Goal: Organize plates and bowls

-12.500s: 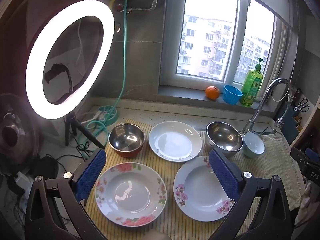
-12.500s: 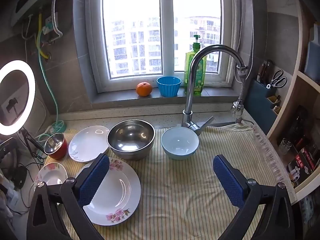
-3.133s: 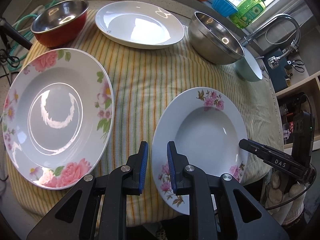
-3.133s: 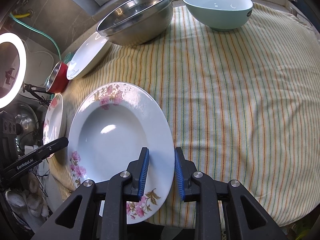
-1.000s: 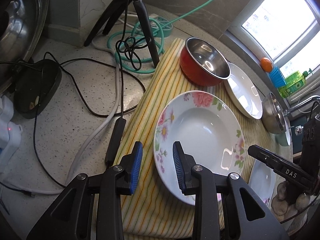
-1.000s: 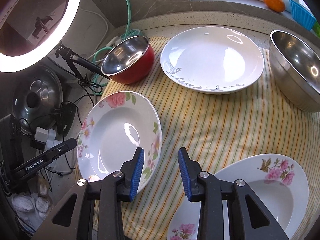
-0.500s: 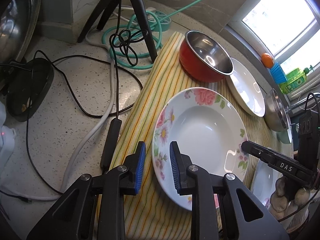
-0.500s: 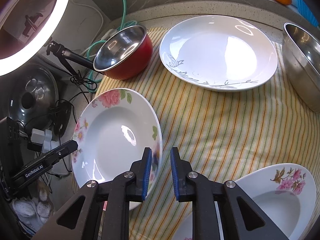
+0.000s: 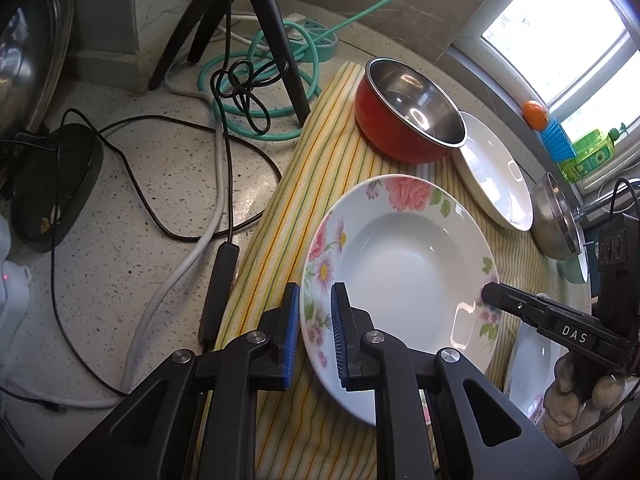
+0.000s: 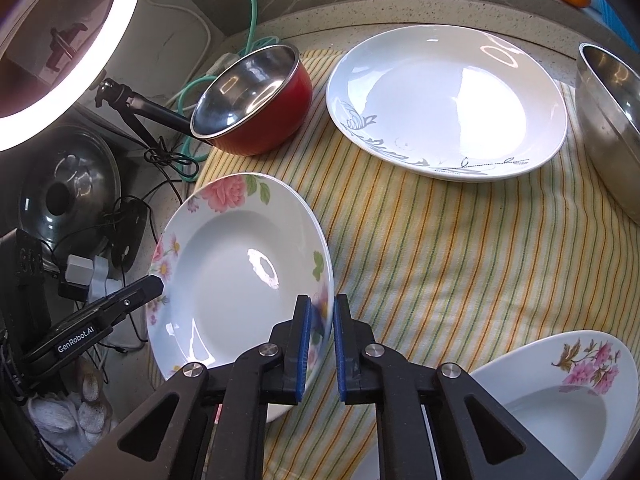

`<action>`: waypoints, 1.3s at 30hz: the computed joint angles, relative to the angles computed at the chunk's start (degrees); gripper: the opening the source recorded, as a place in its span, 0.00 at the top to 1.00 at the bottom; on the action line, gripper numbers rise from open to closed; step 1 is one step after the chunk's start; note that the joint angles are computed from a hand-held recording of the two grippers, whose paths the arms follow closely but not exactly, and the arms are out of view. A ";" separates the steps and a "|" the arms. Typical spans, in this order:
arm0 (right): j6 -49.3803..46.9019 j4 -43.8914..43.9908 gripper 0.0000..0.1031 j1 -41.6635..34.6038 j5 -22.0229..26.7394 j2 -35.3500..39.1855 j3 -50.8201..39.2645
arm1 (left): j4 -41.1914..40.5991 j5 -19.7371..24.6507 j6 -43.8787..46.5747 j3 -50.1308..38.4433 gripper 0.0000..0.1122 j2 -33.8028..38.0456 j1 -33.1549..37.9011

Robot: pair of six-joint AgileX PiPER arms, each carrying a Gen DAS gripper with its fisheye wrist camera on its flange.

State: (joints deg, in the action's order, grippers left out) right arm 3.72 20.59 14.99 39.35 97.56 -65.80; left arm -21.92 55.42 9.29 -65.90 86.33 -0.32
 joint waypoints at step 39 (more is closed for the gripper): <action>-1.27 2.13 0.90 -7.19 1.94 -16.09 10.26 | -2.20 2.66 -3.55 -2.56 0.88 -5.45 -6.15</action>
State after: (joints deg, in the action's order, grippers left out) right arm 2.45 22.73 7.80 41.29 81.47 -55.53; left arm -24.12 58.08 5.74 -68.46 80.88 -6.47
